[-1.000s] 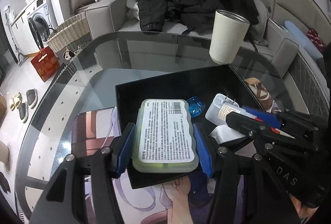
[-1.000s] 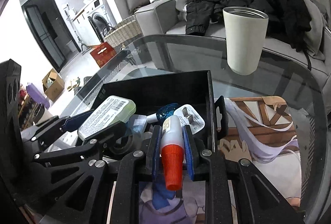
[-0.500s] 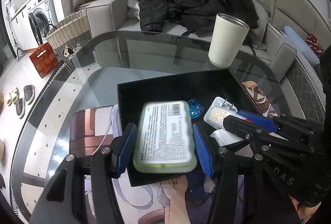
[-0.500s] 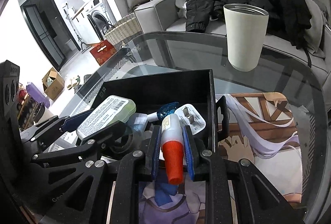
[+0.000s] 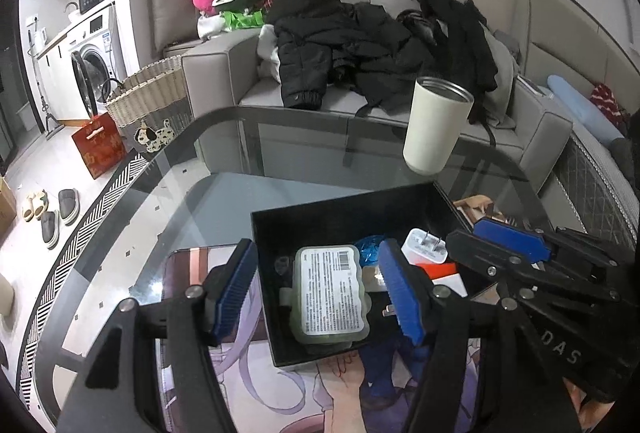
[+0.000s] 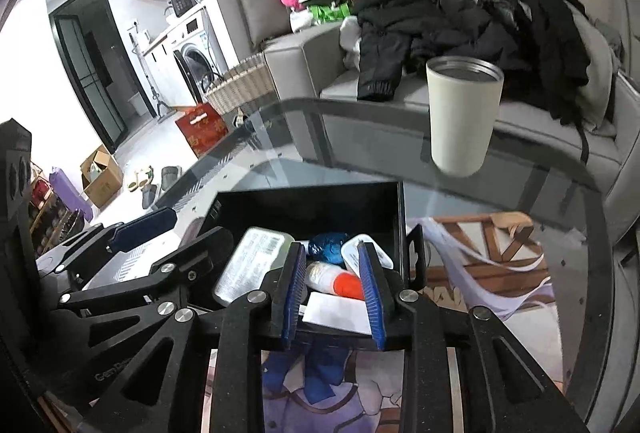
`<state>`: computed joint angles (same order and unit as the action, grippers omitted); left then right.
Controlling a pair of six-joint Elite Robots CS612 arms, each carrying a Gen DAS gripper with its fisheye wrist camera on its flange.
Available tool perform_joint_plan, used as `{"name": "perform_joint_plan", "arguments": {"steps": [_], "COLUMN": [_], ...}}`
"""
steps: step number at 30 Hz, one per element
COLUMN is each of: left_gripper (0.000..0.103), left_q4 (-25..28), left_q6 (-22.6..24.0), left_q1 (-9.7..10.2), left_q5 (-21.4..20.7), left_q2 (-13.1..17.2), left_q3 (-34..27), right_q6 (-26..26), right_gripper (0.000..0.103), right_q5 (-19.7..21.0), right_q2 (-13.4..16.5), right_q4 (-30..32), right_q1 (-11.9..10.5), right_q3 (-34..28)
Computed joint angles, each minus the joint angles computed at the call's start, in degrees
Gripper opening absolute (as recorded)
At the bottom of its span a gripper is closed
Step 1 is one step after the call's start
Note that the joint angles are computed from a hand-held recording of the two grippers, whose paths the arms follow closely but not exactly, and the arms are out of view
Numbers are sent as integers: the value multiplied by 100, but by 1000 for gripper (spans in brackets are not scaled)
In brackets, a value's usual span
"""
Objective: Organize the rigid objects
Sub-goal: 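Raise both grippers away from the box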
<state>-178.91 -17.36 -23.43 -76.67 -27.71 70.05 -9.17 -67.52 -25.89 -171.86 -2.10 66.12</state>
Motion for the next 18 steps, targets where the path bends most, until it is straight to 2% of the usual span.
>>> {"name": "perform_joint_plan", "arguments": {"steps": [6, 12, 14, 15, 17, 18], "left_gripper": [65, 69, 75, 76, 78, 81], "left_q4": [-331, -1582, -2169, -2383, -2849, -3030], "left_q6": [-33, 123, 87, 81, 191, 274], "left_q1": [-33, -184, -230, -241, -287, -318], "left_q5": [81, 685, 932, 969, 1076, 1153], "left_q2": [-89, -226, -271, -288, -344, -363], "left_q3": [191, 628, 809, 872, 1048, 1120], "right_q6": [-44, 172, 312, 440, 733, 867], "right_gripper": [29, 33, 52, 58, 83, 88], "right_q5": [58, 258, 271, 302, 364, 405], "right_q2": [-143, -279, -326, -346, -369, -388], "right_q4": [-518, -1616, -2209, -2557, -3256, -3691], "right_q1": [-7, -61, -74, -92, -133, -159], "right_q3": [273, 681, 855, 947, 1112, 1225]}}
